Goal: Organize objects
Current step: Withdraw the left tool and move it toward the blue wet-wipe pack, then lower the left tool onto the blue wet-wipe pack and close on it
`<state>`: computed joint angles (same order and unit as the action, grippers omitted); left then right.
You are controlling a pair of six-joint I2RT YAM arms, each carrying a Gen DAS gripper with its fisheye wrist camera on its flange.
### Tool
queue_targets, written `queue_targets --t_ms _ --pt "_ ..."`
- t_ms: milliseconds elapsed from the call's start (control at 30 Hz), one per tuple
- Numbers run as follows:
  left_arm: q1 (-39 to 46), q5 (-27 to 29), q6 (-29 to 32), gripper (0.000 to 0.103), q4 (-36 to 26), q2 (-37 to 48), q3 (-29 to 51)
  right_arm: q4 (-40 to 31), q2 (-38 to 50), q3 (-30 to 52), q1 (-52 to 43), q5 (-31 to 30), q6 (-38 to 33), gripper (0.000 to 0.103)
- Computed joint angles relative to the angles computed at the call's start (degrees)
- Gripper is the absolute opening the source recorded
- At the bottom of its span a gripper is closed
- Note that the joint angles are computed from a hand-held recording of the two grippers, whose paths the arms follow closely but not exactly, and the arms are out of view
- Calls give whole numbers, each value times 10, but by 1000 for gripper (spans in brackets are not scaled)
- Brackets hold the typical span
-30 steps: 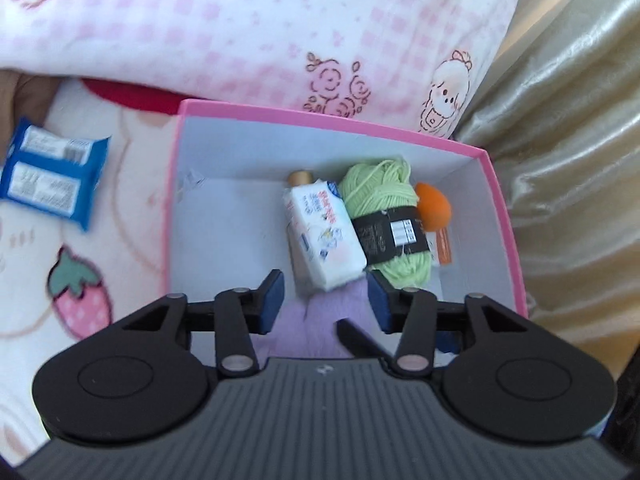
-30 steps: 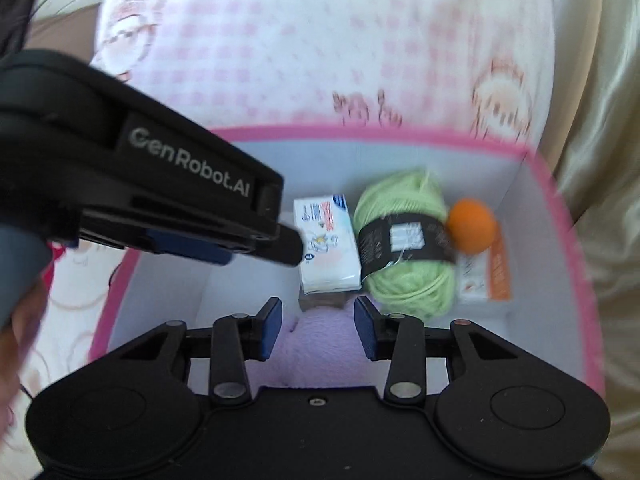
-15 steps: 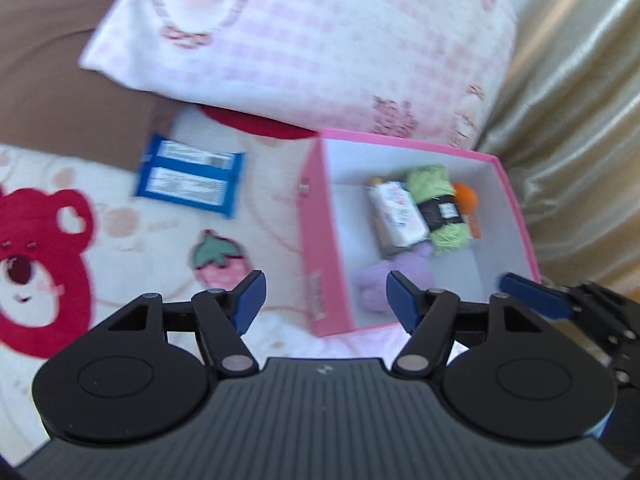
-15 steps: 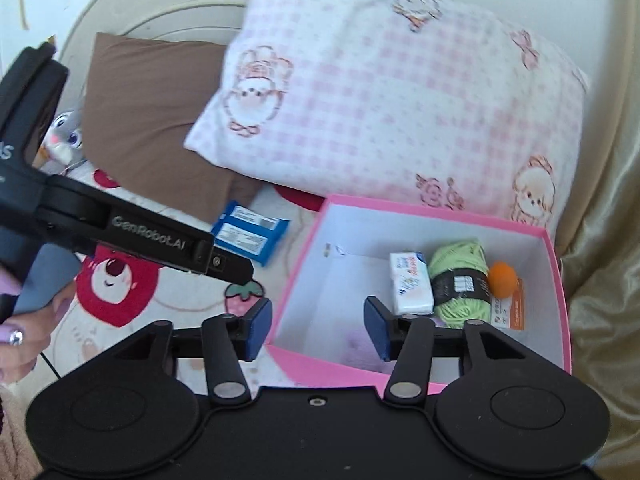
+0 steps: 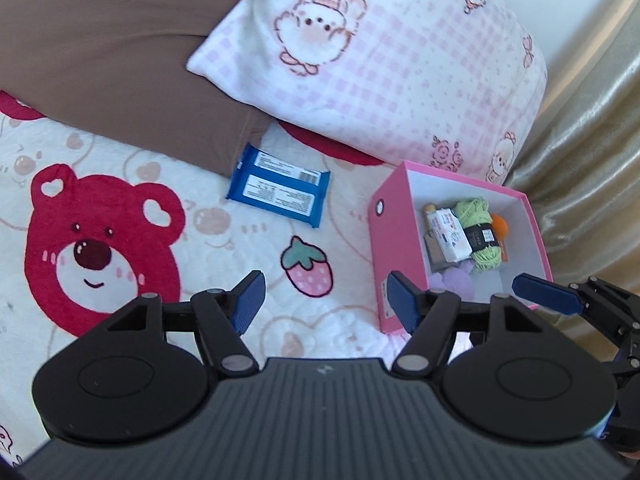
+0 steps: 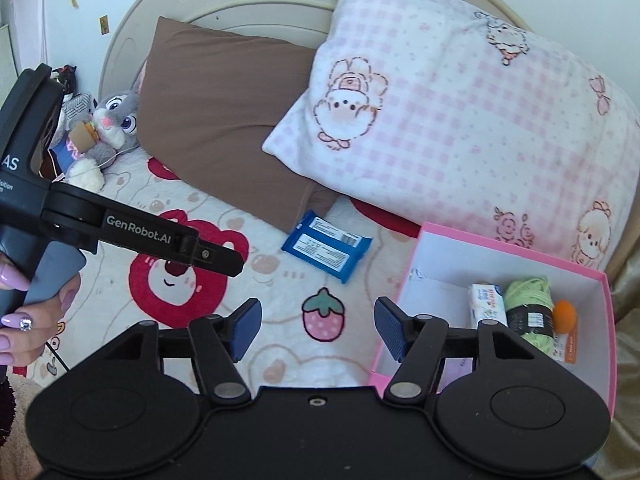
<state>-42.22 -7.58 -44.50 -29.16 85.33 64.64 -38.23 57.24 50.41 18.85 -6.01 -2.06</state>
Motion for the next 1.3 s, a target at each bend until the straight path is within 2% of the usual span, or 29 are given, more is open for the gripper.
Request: queue_targets --t_ms 33,100,200,300,433,533,633,733,800,867,933,1000,1100,1167,1233,1300 --pt "8 3 3 67 8 -5 -8 9 8 0 8 5 4 71" --pt "26 12 12 67 44 -17 -34 29 33 4 30 37 12 82" --pt "50 23 23 67 73 -14 -50 44 82 28 50 80 -18 82" --pt "81 48 38 67 105 5 -54 57 129 57 43 83 -34 83" --pt "117 81 58 67 128 43 -40 98 172 66 34 53 -15 83" --pt "140 98 66 67 136 76 -25 133 191 54 20 -12 -3 83" --pt "160 115 67 67 158 108 -18 175 213 36 20 -27 11 83" --pt "173 130 70 67 197 138 -22 225 247 22 28 0 45 83" --pt "177 135 78 67 205 162 -16 245 266 18 38 55 86 83" --pt "181 142 78 67 224 184 -17 259 280 14 46 76 64 83" --pt "186 148 80 67 258 205 -25 283 288 2 59 105 52 83" --pt "190 148 83 67 295 225 -33 304 303 -2 64 107 54 83" --pt "194 134 90 65 362 255 -53 344 341 -2 69 106 87 83" --pt "202 143 95 63 394 279 -56 388 366 -14 87 149 114 83" --pt "208 145 95 61 435 299 -65 403 395 -12 93 164 153 80" --pt "214 158 95 54 476 320 -71 407 427 -1 85 137 191 70"
